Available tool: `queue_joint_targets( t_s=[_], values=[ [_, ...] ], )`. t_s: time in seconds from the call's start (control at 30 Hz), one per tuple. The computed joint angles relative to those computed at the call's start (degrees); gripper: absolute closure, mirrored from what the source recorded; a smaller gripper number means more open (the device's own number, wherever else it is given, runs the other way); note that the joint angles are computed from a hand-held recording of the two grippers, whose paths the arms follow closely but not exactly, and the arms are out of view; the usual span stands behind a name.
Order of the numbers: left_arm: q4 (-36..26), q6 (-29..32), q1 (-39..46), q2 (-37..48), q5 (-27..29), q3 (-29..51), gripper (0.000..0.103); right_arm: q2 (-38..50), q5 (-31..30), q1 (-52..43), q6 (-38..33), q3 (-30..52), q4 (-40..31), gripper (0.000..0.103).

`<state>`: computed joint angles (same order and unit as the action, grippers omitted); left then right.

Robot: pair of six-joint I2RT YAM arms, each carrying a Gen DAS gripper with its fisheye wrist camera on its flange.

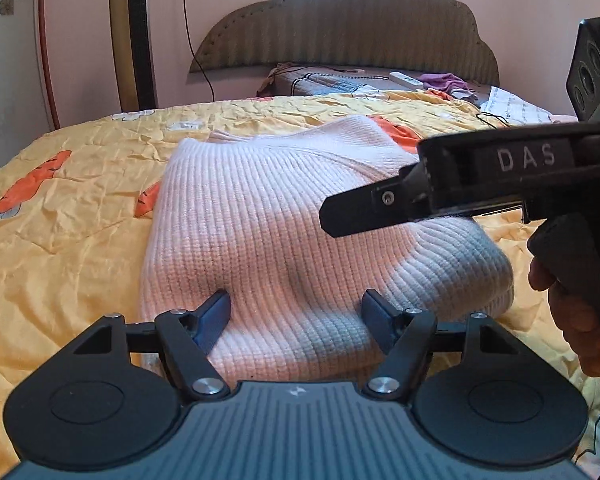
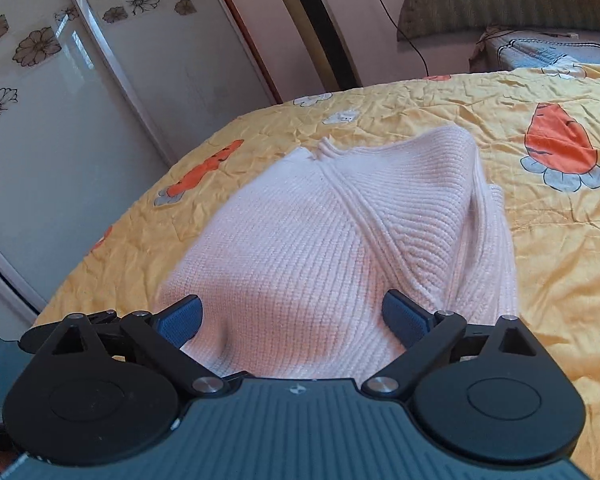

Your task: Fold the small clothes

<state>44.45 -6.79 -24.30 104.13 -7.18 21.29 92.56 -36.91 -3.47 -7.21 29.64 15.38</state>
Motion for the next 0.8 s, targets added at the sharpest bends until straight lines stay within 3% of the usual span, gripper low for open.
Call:
queue_joint_targets(
  t_s=[0.17, 0.27, 0.3, 0.4, 0.47, 0.5, 0.57, 0.63, 0.7, 0.8],
  values=[
    [-3.66, -2.48, 0.27, -10.11, 1.31, -5.04, 0.031, -1.28, -3.03, -2.50, 3.34, 0.69, -2.34, 0.014],
    [-0.18, -1.77, 0.76, -17.07, 3.95, -11.75, 0.031, -10.22, -3.94, -4.84, 6.76, -3.63, -4.34, 0.013],
    [0.43, -1.12, 0.64, -17.23, 4.30, -12.47, 0.031, -13.18, -6.93, -6.32, 6.52, -4.96, -5.62, 0.012],
    [4.50, 0.14, 0.21, -9.05, 3.19, -10.93, 0.031, -16.40, -14.38, -8.91, 5.10, -7.27, -8.37, 0.004],
    [8.22, -0.20, 1.46, -2.38, 3.85, -9.35, 0.031, -12.94, -13.04, -7.93, 4.19, -7.67, -7.52, 0.007],
    [9.88, -0.23, 1.62, -1.43, 3.97, -9.58, 0.031, -8.82, -12.40, -7.89, 4.58, -7.59, -5.24, 0.013],
    [7.13, -0.72, 1.77, -3.09, 4.25, -9.12, 0.031, -1.52, -16.89, -11.03, 6.60, -7.47, 0.39, 0.026],
    [2.85, -1.34, 2.95, -7.08, 5.78, -9.30, 0.031, 0.74, -19.41, -13.56, 8.76, -6.18, -0.31, 0.037],
    [-1.42, -3.08, 4.24, -15.15, 7.28, -11.81, 0.031, -1.89, -19.56, -14.57, 7.40, -5.59, -5.05, 0.037],
    [-8.62, -1.87, 6.64, -32.66, 7.15, -17.95, 0.030, -14.16, -18.28, -16.34, 2.75, -7.84, -15.43, 0.020]
  ],
)
